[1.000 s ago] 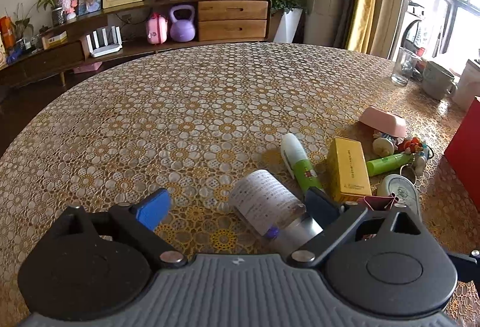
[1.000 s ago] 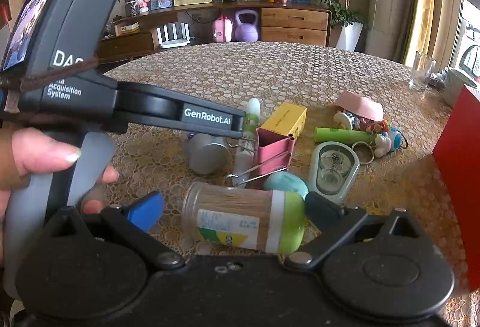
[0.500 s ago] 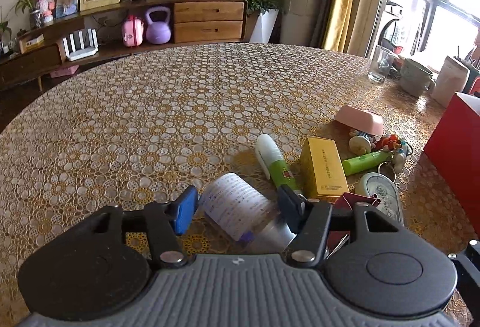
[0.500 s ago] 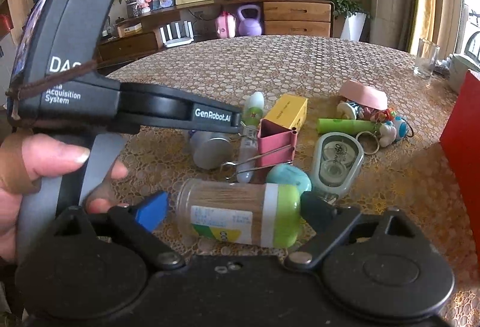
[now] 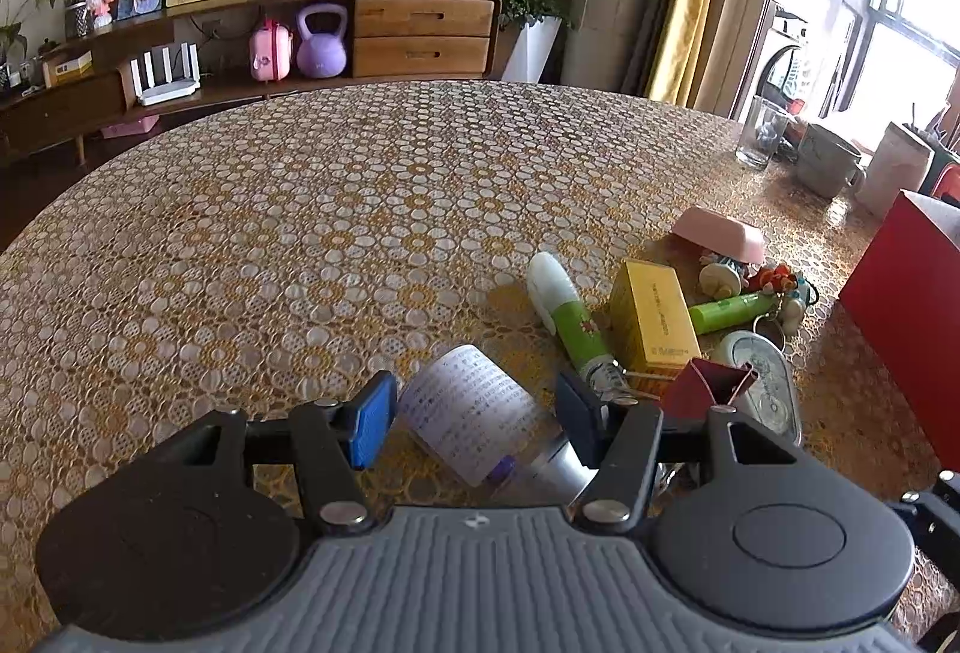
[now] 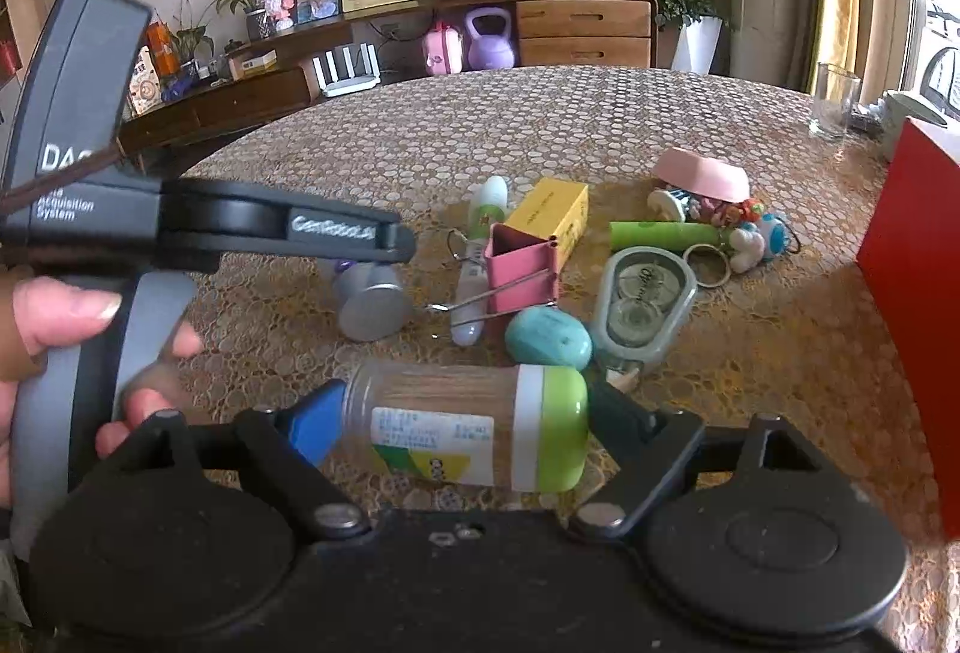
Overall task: Organize rigid objects
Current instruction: 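Grasp the green-capped toothpick jar with the right gripper while the left grasps the purple-filled pill bottle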
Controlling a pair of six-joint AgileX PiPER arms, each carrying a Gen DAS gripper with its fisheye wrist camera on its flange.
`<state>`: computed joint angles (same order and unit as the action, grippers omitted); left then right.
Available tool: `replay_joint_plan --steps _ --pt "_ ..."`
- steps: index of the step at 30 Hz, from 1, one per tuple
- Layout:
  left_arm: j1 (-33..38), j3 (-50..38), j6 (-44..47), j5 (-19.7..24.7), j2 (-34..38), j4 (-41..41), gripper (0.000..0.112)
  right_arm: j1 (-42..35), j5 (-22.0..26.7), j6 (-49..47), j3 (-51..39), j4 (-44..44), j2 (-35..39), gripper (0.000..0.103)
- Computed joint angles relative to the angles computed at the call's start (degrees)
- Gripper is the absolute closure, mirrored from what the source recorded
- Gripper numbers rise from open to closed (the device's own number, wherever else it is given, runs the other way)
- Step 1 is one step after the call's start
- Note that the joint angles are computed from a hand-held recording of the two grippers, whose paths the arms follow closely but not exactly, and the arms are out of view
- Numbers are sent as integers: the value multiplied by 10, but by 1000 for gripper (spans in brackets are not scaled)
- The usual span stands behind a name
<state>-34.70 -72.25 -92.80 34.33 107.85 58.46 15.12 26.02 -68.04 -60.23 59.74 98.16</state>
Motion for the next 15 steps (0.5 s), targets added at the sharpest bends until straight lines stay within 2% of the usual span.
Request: replay_joint_plan --steps 4,9,15 --pt "-6 17 -9 3 -19 0 55 -16 13 1 6 0 -19 18" --pt "-19 25 -1 19 -43 -14 62 -43 32 5 8 -8 -37 18" --pt "-32 35 0 28 -54 -8 63 -73 53 0 19 -5 -56 18"
